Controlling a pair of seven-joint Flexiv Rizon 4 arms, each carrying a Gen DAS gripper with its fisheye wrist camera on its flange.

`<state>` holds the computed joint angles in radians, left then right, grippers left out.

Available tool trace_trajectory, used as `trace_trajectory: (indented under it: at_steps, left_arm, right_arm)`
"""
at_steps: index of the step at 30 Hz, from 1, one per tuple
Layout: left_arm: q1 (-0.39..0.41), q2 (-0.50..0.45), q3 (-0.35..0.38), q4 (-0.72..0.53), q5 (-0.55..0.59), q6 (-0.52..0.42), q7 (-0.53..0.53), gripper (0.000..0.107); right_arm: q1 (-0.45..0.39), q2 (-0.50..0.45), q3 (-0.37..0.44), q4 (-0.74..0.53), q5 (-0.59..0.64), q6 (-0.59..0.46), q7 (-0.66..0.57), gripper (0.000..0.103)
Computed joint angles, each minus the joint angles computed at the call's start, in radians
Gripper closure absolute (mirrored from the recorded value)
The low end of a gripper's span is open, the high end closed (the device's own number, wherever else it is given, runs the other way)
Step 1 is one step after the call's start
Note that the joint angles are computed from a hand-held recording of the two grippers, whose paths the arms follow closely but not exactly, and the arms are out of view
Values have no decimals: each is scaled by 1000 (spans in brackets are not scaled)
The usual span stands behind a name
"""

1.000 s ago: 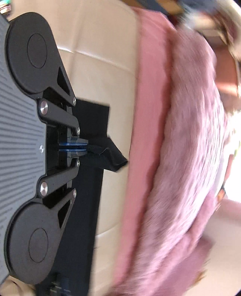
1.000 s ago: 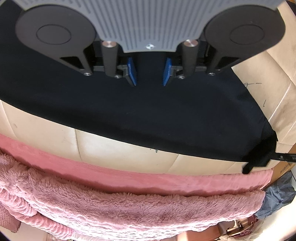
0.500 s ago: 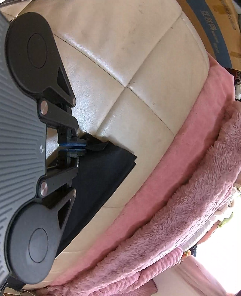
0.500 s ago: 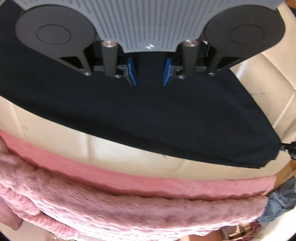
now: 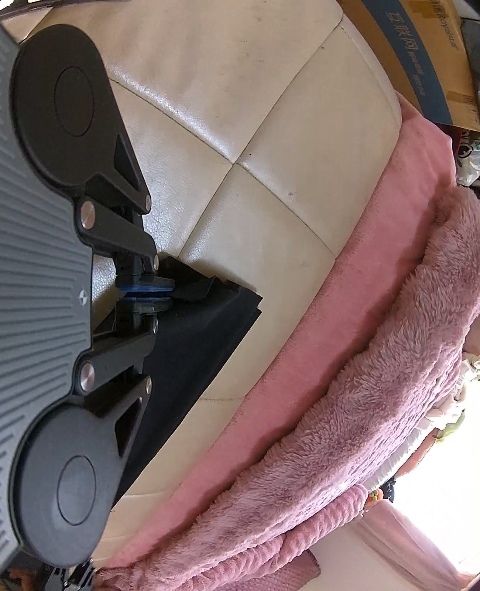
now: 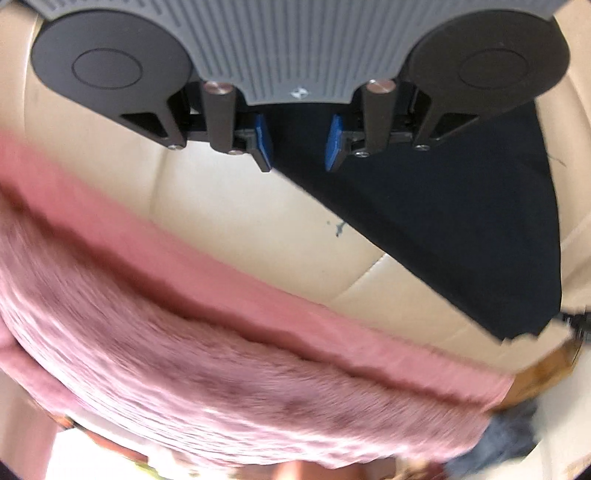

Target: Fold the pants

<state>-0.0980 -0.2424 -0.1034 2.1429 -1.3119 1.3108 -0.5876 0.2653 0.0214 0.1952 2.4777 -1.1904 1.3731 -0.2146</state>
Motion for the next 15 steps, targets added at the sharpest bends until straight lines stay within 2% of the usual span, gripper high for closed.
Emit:
trace_trajectory:
  at_steps: [3,4,5,6,7,10,14,15]
  left_arm:
    - [-1,-4,-1,-3,2,3,6,105]
    - [0,-5,0,-4,6,3,3,105]
    - [1,-5,-1,-4,6,3,4,105]
    - [1,-4,-2,-4,3,3,7,105]
    - [0,-4,-3,-4,2,4,6,105]
    - [-2,-1,-5,-2,-13,8,15,105]
    - [-10,9,-8,-1,-68,10,63,105]
    - [-14,8,-6,-2,-70,9,71,105]
  right_arm:
    - [-4,-53,-21,-27,13,44,-101,77]
    - [-7,-63,-30,-30,16,70,-120,86]
    - [-10,-64,-35,-28,24,92,-145,101]
    - [-8,-70,-37,-33,33,93,-163,103]
    - [-2,-69,-34,-35,48,82,-184,103]
    - [-4,-58,-45,-32,-18,85,-167,103]
    - [-38,-34,-63,-40,-204,98,3,103]
    - [-46,-18,-56,-33,-206,90,24,103]
